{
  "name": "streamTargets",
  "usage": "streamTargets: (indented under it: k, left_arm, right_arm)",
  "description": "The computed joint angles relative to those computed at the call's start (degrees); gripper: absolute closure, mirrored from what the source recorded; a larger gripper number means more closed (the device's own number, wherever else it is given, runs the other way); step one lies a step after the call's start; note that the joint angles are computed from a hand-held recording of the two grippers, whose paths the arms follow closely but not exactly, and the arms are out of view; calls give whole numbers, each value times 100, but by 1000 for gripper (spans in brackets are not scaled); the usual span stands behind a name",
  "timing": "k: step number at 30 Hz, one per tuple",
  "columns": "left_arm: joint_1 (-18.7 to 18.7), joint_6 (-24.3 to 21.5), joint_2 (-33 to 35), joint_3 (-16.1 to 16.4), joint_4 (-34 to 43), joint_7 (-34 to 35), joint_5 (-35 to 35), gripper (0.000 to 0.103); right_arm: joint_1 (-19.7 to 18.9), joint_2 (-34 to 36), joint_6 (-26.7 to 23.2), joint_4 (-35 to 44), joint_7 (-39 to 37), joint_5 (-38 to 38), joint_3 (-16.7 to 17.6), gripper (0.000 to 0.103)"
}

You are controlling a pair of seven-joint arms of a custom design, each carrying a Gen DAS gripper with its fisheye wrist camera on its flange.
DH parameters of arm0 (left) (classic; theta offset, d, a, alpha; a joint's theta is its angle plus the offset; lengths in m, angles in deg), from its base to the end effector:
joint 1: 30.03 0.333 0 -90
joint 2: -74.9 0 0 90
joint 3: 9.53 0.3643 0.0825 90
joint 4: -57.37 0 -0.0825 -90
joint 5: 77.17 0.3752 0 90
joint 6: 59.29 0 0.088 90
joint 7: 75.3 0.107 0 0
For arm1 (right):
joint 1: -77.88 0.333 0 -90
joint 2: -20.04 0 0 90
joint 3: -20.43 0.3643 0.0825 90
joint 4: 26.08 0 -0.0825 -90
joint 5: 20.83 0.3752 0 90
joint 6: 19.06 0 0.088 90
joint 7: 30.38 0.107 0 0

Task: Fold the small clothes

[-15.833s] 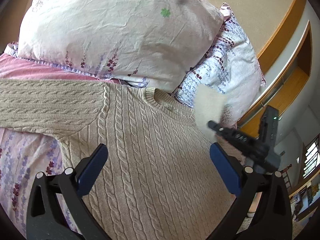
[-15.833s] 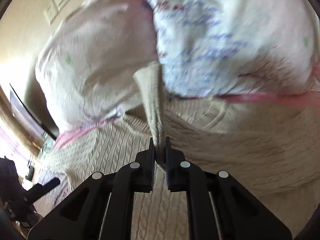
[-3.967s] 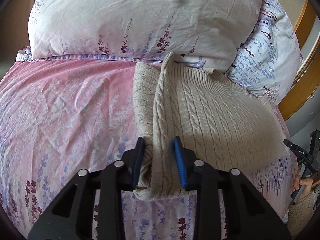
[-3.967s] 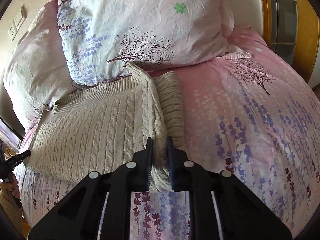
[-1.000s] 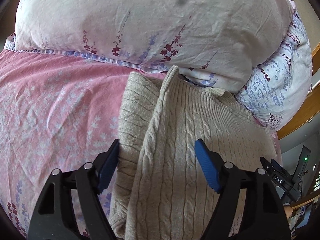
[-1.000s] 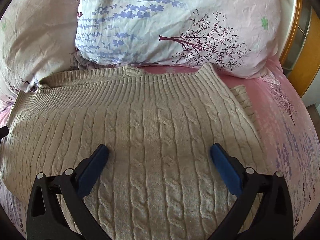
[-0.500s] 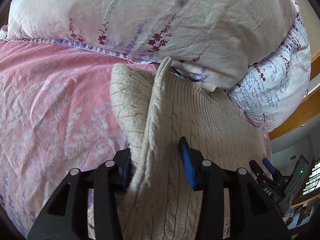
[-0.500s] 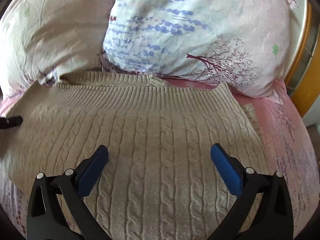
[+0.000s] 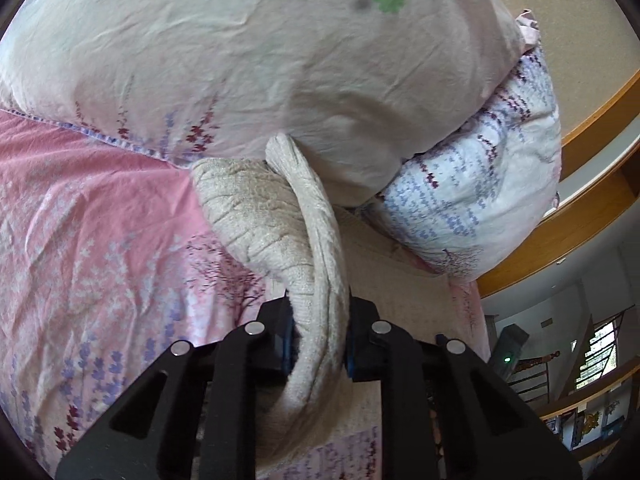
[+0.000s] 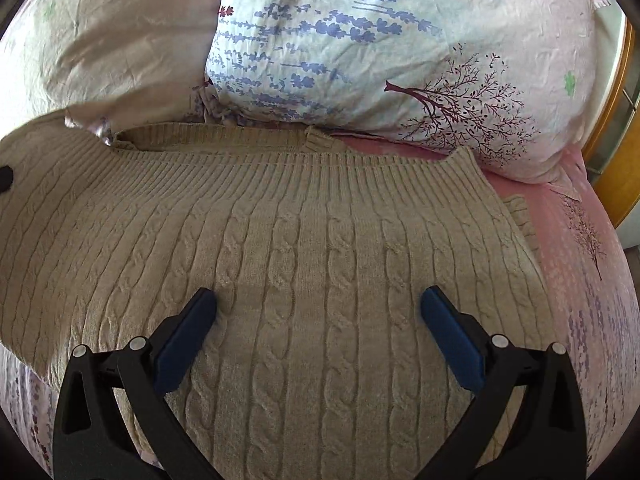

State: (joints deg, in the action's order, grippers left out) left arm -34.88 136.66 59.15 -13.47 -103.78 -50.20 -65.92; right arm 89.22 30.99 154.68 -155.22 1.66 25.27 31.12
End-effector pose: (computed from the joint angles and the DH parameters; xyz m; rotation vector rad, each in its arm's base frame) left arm 0.3901 -0.0839 0.4421 -2.4814 1.0664 -1.2405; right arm 0.5489 0.1592 0.3848 -2.2685 1.1891 -0.4210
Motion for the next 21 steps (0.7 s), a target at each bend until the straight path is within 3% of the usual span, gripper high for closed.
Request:
streamTargets:
  k: [4, 6, 9, 12, 17, 19, 21]
  left_arm:
    - [-292, 327, 327, 90, 343, -372, 31, 86]
    - [-270, 306, 512, -37, 596, -446, 42, 86]
    - [-408, 403, 828, -23, 965, -709, 277, 87]
    - [-425, 616, 1317, -181, 1443, -959, 534, 87]
    - [-300, 906, 2444, -644, 2518, -1292, 986, 87]
    - [103, 850, 2987, -1077, 3023, -1799, 1646, 87]
    - [941, 914, 3630, -1884, 3542, -2630, 2825, 83]
  right_arm:
    - [-121, -65, -310, 70, -323, 115, -15, 1]
    - [-171, -91, -391, 104, -494, 256, -67, 1]
    - [-480, -188, -800, 221, -1434, 1260, -22, 1]
    - [-818, -281, -2211, 482, -1945, 1816, -361, 1]
    - [-1397, 86, -5054, 1258, -1472, 1946, -1041, 1]
    - [-1647, 417, -5941, 1658, -957, 1998, -1164, 1]
    - [-1806, 650, -6469, 1933, -508, 1929, -1195, 1]
